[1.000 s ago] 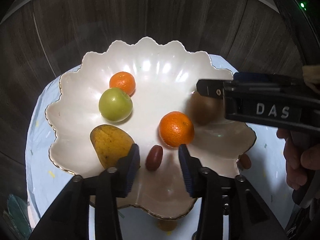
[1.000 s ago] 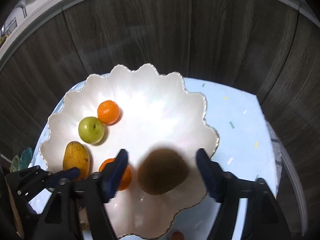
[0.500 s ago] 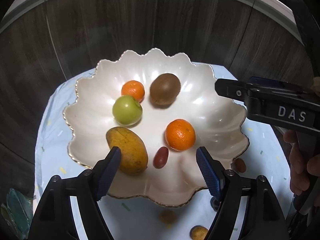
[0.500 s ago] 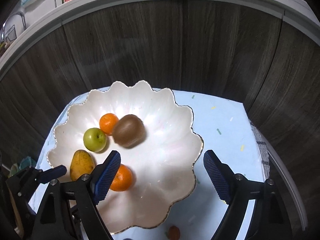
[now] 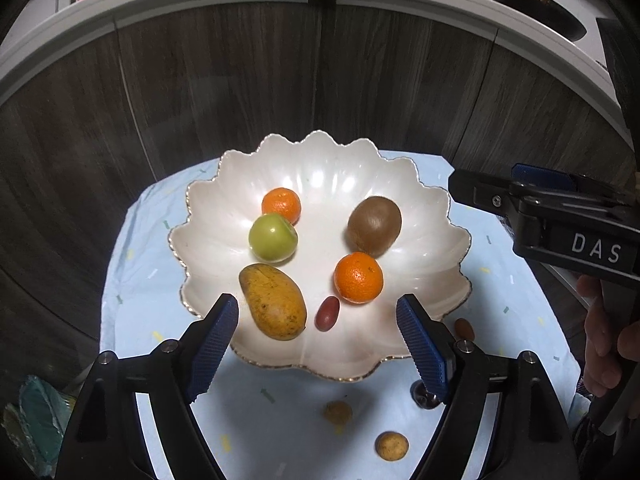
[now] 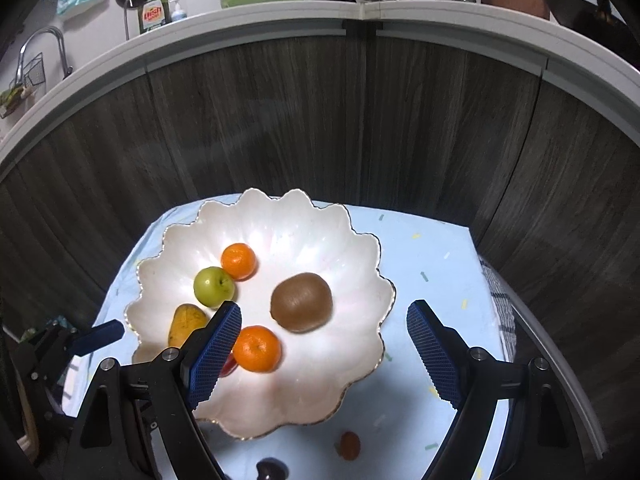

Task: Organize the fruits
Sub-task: 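Withdraw both tools from the bowl toward the remaining fruits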

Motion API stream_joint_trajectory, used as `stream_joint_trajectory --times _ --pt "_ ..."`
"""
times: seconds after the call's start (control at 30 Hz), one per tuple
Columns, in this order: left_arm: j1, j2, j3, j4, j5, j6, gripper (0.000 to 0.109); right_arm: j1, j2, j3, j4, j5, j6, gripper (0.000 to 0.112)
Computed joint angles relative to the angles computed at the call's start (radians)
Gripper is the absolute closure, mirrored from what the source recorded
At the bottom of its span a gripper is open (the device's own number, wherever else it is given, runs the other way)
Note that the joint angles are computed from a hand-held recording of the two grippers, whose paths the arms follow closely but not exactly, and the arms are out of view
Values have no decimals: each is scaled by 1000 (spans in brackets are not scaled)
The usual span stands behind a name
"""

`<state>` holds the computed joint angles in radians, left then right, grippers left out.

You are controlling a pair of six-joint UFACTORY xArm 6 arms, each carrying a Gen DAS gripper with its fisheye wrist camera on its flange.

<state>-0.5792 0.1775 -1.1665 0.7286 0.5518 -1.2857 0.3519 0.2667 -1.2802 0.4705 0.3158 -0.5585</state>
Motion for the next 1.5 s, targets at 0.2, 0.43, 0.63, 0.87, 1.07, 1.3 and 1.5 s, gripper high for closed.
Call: stream_joint_trajectory --times 0.2,0.43,0.63,0.87,1.07,1.3,1.5 --pt "-22 -36 19 23 30 -27 27 -2 -54 63 21 -10 -16 27" --pt "-51 -55 30 46 59 -58 27 -11 -113 141 69 -24 -58 27" --pt "-88 -57 35 63 88 -91 27 -26 -149 198 113 -33 -108 27" --pt "-126 -54 43 86 110 -149 27 -37 -176 247 159 -51 -163 27" --pt "-152 -44 49 111 130 -197 27 -45 -205 309 211 -95 -238 27" --pt "-188 -25 58 158 150 -256 27 -37 -224 372 369 -153 -409 27" --pt "-217 -7 59 192 167 -299 27 -42 -211 396 452 -169 -491 27"
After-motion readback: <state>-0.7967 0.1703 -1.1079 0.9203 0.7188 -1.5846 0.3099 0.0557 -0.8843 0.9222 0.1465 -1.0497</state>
